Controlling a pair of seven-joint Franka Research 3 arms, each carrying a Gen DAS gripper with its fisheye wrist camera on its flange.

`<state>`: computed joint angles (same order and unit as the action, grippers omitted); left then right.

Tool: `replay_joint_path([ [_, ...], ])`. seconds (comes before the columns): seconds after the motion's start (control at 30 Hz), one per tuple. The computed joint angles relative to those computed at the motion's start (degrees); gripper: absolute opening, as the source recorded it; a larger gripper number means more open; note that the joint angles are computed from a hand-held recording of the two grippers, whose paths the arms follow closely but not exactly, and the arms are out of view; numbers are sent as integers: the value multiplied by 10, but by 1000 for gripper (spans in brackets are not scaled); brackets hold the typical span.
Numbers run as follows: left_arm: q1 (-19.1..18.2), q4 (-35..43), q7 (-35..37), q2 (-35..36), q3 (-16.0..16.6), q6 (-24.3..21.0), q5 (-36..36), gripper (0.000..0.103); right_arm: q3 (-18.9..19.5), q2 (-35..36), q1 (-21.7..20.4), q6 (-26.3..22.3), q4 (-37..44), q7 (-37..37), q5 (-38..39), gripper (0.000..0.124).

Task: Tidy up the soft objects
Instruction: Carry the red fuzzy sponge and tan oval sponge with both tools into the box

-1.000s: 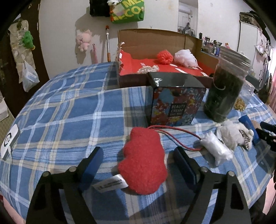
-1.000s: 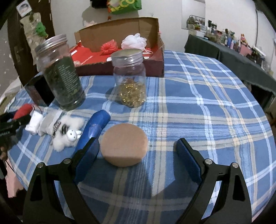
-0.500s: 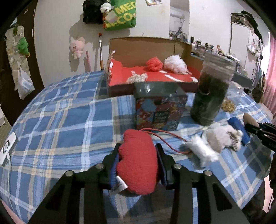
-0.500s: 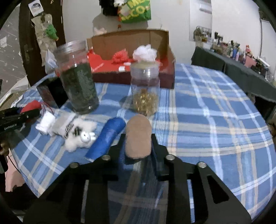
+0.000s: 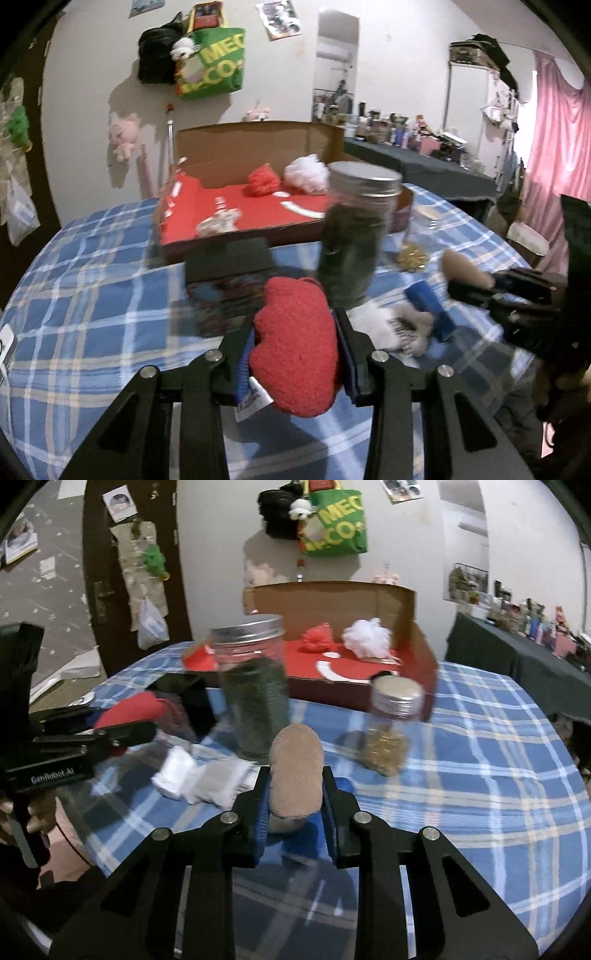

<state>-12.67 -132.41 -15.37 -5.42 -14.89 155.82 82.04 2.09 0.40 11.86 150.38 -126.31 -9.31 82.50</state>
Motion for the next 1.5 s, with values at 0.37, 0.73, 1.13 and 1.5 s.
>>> replay_joint_path([
  [0.37, -6, 27, -58, -9, -3, 11, 86, 41, -2, -6, 1, -19, 1, -6, 18, 24],
  [0.73, -11, 56, -46, 69, 17, 56, 56, 41, 6, 16, 3, -14, 5, 29, -25, 24],
  [1.13, -6, 32, -48, 55, 28, 64, 39, 41, 7, 23, -2, -9, 11, 49, -41, 24],
  [1.5, 24, -24, -59, 11, 29, 83, 10, 41, -1, 40, -24, -4, 32, 104, -74, 24],
])
